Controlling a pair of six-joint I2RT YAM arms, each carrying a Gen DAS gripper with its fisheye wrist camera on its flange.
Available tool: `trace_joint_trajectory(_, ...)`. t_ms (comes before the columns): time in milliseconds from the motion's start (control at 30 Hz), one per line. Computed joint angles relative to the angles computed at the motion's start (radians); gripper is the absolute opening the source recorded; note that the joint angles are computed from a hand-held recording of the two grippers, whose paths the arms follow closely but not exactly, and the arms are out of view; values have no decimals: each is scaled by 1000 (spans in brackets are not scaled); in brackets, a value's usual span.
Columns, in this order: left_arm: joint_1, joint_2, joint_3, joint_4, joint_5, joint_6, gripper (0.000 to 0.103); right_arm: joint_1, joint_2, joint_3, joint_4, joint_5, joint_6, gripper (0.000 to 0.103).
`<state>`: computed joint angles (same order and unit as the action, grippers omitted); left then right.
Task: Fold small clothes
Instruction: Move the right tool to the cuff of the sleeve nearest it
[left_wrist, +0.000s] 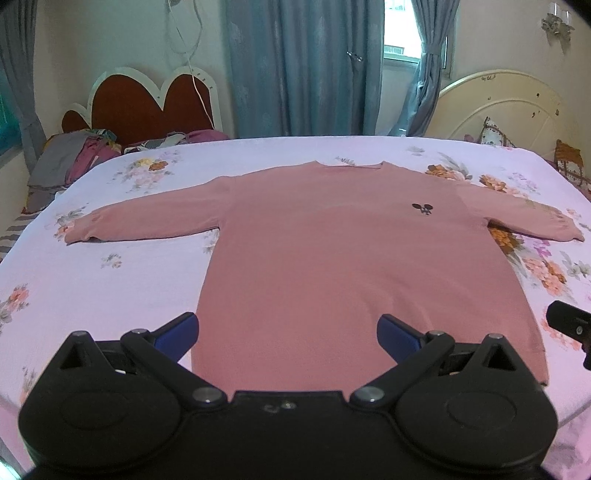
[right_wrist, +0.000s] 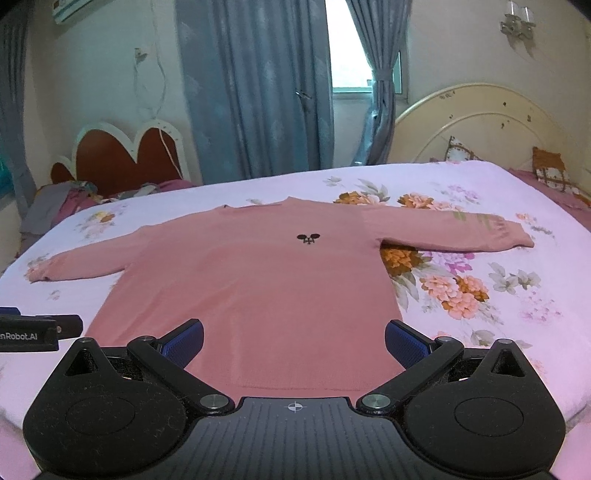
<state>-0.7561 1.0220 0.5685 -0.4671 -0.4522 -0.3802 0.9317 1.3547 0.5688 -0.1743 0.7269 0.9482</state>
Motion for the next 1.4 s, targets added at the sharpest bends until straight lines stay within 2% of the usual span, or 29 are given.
trace_joint_trajectory(300,231,218,67,217,164,213,103,-154,175,98,123,-61,-89,103)
trace_joint_trajectory(467,323,343,148,307,208,327,103,-223,264,188,108,-66,-98,103)
trace_joint_trajectory(633,373,477,239,346,266,366,103,-299,317,243,112,-94,-121,103)
trace_joint_trajectory(833,364,623,338,369,274,358,103,-431,343,223,187,-162,-165,103)
trace_joint_trajectory(967,341,730,421,374,247,320,103,-541,361,193,279,-221,-253,103)
trace_joint_trajectory(1167,291,868,552,375,236,235,103,-773,450,183,459,-394,-426,103)
trace_joint_trajectory(1400,216,1071,778,330,198,168,103,-1022,579,242,551,-547,-566,102)
